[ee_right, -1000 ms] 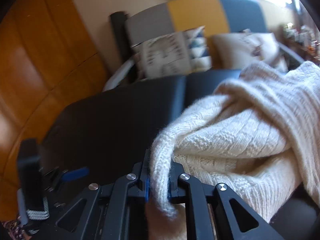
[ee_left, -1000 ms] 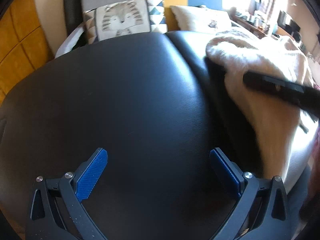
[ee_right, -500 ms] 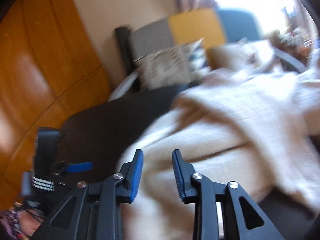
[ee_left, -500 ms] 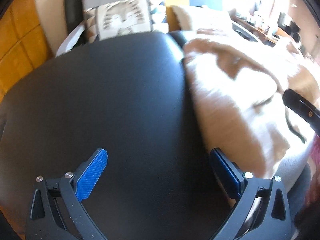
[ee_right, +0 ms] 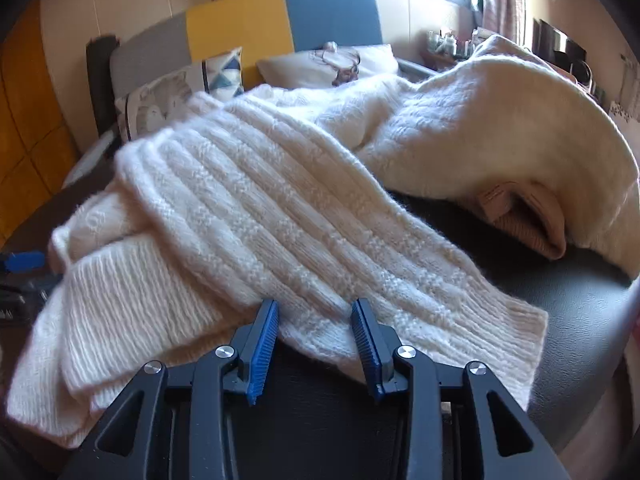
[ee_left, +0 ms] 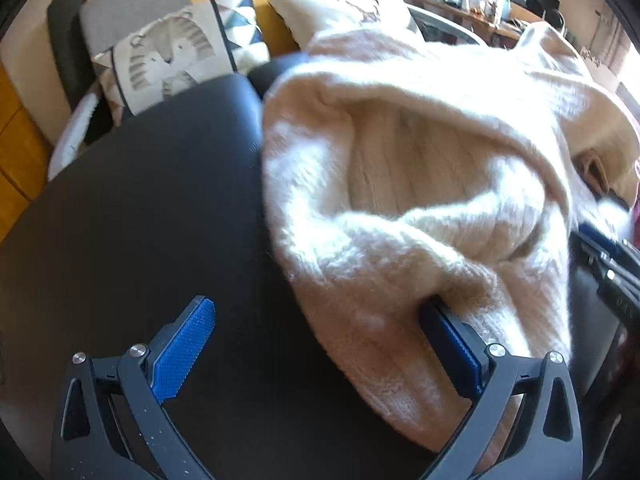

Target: Fold clothes

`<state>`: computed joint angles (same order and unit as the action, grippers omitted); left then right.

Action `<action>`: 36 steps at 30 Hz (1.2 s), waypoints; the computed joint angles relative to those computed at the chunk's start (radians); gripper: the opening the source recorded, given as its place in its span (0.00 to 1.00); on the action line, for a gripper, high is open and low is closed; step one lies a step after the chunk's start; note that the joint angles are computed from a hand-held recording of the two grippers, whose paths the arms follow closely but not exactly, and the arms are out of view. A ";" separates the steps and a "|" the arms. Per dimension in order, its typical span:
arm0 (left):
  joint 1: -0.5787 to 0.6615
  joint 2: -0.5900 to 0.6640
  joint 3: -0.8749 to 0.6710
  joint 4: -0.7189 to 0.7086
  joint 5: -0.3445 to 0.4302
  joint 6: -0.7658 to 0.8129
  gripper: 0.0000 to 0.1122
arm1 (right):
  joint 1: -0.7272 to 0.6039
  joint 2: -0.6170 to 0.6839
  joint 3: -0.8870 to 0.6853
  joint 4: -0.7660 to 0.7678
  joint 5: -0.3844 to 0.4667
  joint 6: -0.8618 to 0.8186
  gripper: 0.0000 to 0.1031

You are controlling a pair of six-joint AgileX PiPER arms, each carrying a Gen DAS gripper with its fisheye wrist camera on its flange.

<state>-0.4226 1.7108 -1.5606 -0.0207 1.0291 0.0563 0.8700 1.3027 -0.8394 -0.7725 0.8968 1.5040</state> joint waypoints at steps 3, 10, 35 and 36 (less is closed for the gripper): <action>0.070 0.010 -0.003 -0.130 0.016 0.039 0.92 | 0.021 0.012 0.015 -0.058 -0.001 0.067 0.39; 0.225 -0.038 -0.056 -0.411 0.048 0.138 0.92 | 0.081 -0.019 0.115 -0.217 -0.028 0.299 0.39; 0.118 0.095 -0.117 -0.110 0.013 0.108 0.82 | 0.062 -0.085 0.213 -0.337 -0.087 0.427 0.39; 0.126 0.076 -0.092 -0.116 -0.001 0.120 0.72 | 0.061 -0.092 0.219 -0.341 -0.090 0.433 0.39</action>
<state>-0.2971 1.7872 -1.6530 -0.1371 1.0281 0.1760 0.9315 1.2112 -0.6201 -1.1135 0.8066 1.9367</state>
